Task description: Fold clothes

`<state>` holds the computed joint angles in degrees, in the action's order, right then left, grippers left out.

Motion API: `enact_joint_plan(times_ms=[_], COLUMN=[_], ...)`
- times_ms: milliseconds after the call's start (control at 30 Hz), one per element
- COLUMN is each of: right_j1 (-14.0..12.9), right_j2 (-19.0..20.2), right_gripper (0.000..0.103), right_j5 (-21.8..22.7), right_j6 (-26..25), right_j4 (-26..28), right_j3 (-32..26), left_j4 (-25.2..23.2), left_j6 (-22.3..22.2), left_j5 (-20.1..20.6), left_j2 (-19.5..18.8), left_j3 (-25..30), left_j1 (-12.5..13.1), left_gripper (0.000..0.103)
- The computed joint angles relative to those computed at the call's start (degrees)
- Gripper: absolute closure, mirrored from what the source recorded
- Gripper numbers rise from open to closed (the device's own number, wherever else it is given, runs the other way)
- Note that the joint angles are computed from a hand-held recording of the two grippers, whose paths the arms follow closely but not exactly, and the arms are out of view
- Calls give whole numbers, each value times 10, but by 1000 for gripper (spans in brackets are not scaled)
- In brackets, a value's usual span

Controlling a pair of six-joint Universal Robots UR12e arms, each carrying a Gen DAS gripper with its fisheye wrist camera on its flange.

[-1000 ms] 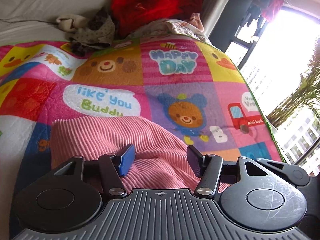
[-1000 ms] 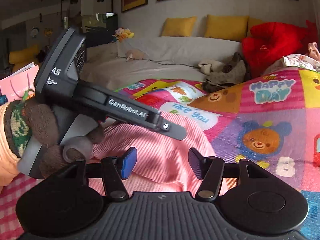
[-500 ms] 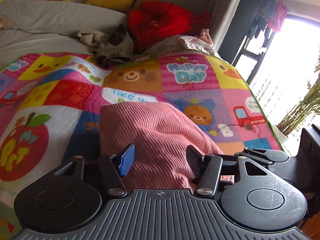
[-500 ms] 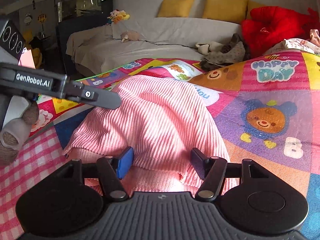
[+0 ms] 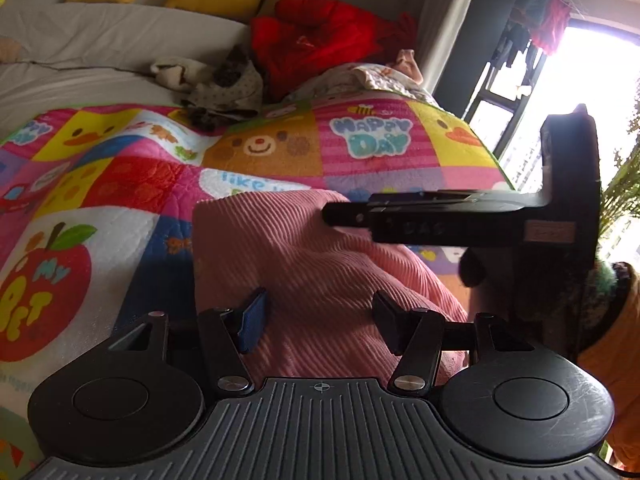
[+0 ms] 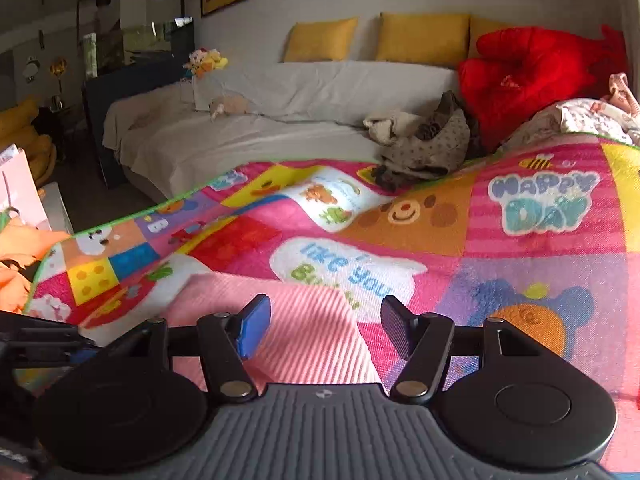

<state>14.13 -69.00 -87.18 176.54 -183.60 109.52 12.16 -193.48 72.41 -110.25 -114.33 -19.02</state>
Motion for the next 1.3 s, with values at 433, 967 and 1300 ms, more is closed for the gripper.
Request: enact_joint_plan(times_ms=[433,967,1300], right_j1=[-60,-37,-23], right_j2=[-72,-17,-3], right_gripper=[31,51,51], right_j5=[116,75,37], right_j6=[115,105,76], right_j4=[9,-50,-68], right_j3=[99,73,60], left_j4=[-31,-42,-42], left_j6=[-16,11,25], left_j5=[36,68,91], left_j2=[13,-25,-22], left_j3=[-20,38,32], left_j1=[-1,-4,4], left_gripper=[34,36,29])
